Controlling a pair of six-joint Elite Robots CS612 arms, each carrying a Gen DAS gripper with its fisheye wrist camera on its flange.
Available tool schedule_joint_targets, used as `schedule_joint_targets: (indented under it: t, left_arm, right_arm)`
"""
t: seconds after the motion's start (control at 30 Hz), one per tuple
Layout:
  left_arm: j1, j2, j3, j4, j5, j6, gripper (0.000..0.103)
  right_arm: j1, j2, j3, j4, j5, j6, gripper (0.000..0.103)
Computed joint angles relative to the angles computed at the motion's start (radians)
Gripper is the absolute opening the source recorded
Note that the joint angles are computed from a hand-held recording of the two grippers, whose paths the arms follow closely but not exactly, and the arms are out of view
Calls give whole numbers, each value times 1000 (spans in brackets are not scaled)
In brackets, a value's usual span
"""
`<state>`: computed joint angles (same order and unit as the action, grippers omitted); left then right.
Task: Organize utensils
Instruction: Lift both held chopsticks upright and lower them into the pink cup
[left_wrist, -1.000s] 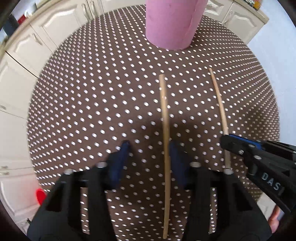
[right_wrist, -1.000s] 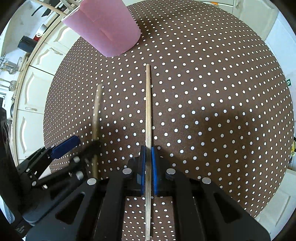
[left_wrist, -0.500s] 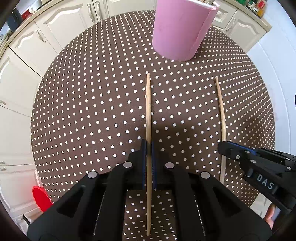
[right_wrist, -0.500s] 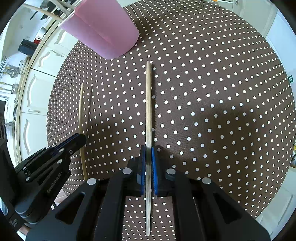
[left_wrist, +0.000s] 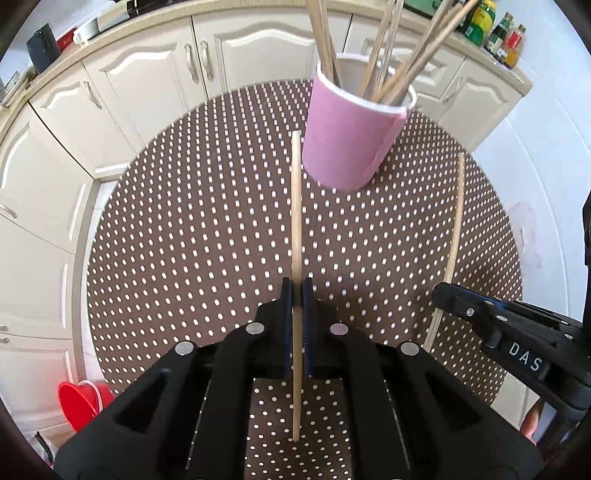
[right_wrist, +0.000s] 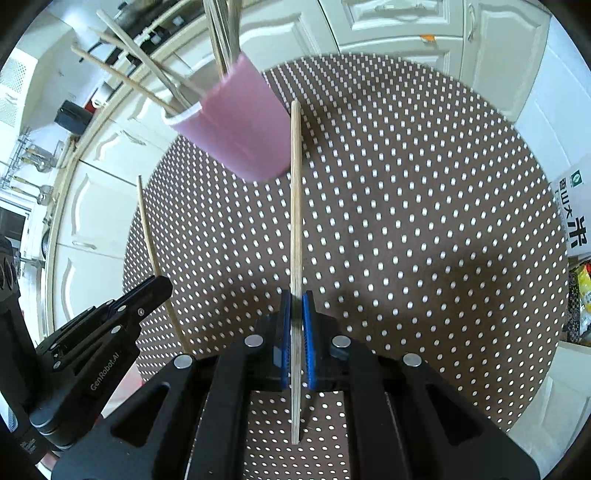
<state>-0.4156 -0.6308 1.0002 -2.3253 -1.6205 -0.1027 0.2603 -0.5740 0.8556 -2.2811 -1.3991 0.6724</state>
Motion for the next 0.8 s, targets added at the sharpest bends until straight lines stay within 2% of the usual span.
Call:
schedule_joint_targets:
  t: [0.23,0.37,0.53,0.8]
  left_arm:
    - [0,-34,40,-75,10,-16,6]
    - [7,-40,37,-102,11,-23,6]
    - [6,-34,42,-182,35,-46,6]
    - [17,-45,32,-249,24,-48,6]
  right_arm:
    - [-2,-10,-9,-50,-40,2,5]
    - [-5,-22,3,-89,-56,7,5]
    - [-8,-31,7,-141,-87,14,5]
    - [-11,-45,10,-206,-132,-11,5]
